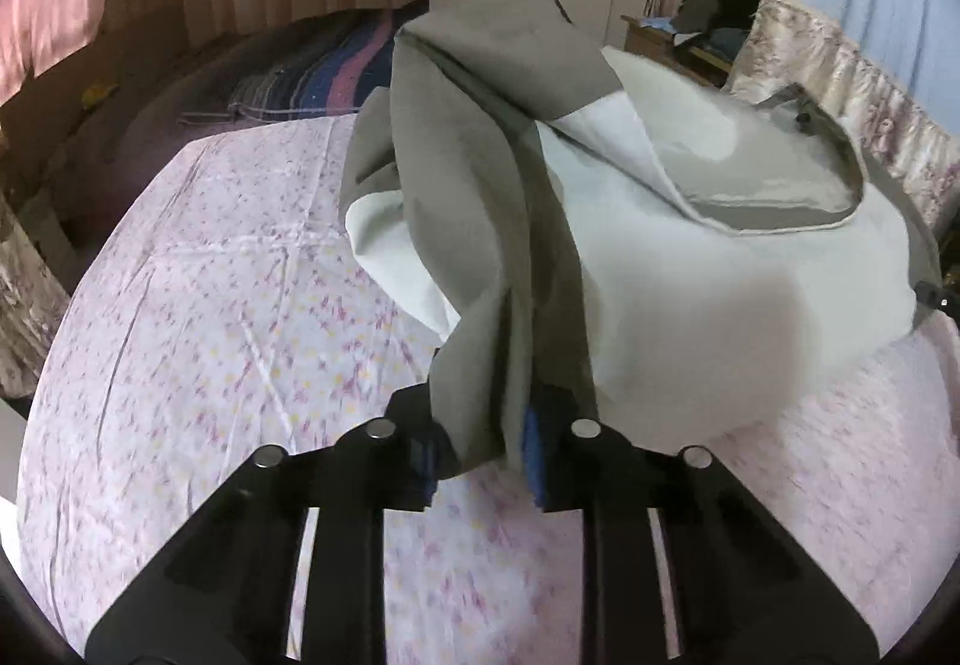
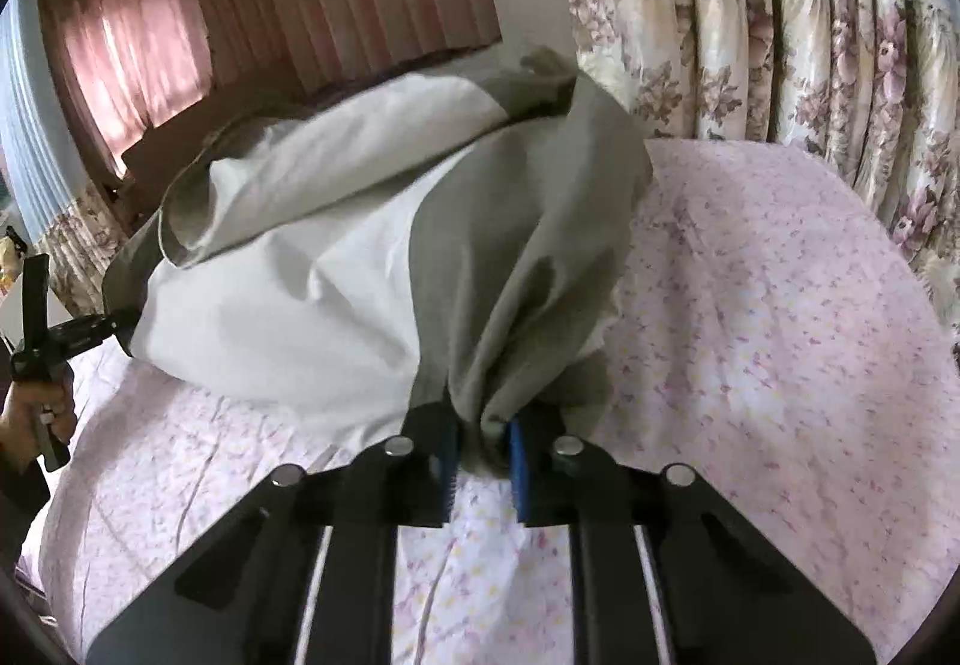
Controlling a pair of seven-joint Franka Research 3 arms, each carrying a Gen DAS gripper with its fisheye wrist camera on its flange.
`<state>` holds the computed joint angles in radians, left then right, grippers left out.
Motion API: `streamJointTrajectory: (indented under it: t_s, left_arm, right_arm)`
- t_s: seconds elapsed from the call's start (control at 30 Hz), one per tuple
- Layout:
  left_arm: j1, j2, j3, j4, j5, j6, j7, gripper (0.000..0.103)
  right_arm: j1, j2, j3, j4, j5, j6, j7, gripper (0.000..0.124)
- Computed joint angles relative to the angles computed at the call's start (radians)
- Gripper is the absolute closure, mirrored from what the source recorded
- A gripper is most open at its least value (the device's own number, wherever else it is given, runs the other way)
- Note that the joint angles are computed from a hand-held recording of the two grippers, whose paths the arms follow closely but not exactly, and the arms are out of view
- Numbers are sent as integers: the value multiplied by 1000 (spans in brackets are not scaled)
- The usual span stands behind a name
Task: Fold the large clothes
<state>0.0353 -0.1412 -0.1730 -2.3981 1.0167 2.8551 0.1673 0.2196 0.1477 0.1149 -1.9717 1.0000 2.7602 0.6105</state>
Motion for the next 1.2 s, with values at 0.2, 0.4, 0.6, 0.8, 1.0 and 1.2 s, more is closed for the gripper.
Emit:
streamJointTrajectory:
  t_s: [0.2,0.4,0.6,0.8,1.0,1.2]
  left_arm:
    - [-58,-184,-58,-155,-111,-49,-12,85]
    - [-107,-307,-118,-246,-241,-129,19,81]
    - [-159,-450,-139,-274,-340,-252,85,45]
    - [-138,-333,-146,-133,-319,-296,183,14]
    - [-165,-49,-71,36,-404,-256,350,7]
    - [-141,53,-20,143,-416,-193,399,3]
  right_arm:
    - [-10,-175,-39,-167,115,-72,-118,113]
    - [20,-304,-86,-321,78,-47,-117,99]
    - [53,-420,-142,-370,180,7,-154,58]
    - [95,-339,-97,-272,25,23,-63,43]
    - [109,-149,-16,-152,-404,65,261,43]
    - [129,37,-15,74,-619,0,429,43]
